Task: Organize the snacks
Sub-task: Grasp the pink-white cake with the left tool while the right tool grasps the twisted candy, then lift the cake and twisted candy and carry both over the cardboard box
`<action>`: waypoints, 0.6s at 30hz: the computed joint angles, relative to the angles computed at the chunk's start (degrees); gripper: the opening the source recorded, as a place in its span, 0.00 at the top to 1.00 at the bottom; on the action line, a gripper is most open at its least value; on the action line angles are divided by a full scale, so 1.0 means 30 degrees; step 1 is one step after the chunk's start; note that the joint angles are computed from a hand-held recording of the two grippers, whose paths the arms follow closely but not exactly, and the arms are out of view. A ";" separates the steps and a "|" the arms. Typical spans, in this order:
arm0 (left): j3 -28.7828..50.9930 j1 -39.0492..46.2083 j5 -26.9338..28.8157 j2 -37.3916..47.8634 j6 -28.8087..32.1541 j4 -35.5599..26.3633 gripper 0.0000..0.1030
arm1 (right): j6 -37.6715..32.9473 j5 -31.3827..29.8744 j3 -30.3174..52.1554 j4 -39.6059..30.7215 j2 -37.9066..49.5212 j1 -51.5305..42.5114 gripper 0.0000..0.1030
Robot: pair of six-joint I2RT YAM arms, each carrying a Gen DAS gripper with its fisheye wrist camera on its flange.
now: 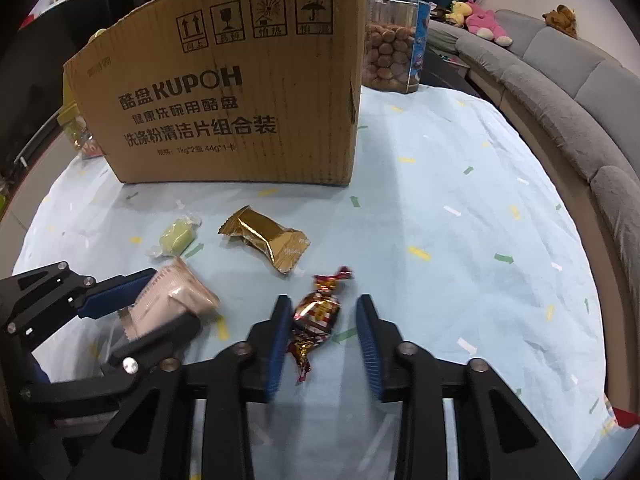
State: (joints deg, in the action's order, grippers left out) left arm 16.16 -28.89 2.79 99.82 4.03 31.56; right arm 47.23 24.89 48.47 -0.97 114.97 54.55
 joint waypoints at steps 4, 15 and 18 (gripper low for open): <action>-0.0156 0.0131 0.0059 -0.0391 -0.0047 -0.0105 0.70 | -0.0241 -0.0120 0.0064 0.0015 -0.0003 -0.0023 0.74; -0.0676 0.0444 -0.0160 -0.2350 -0.0146 -0.0974 0.71 | -0.0107 0.0389 0.0281 -0.0868 -0.0528 0.0577 0.74; -0.0636 0.0636 -0.0241 -0.3466 -0.0383 -0.2135 0.71 | -0.0070 0.0578 0.0377 -0.1231 -0.0836 0.0685 0.74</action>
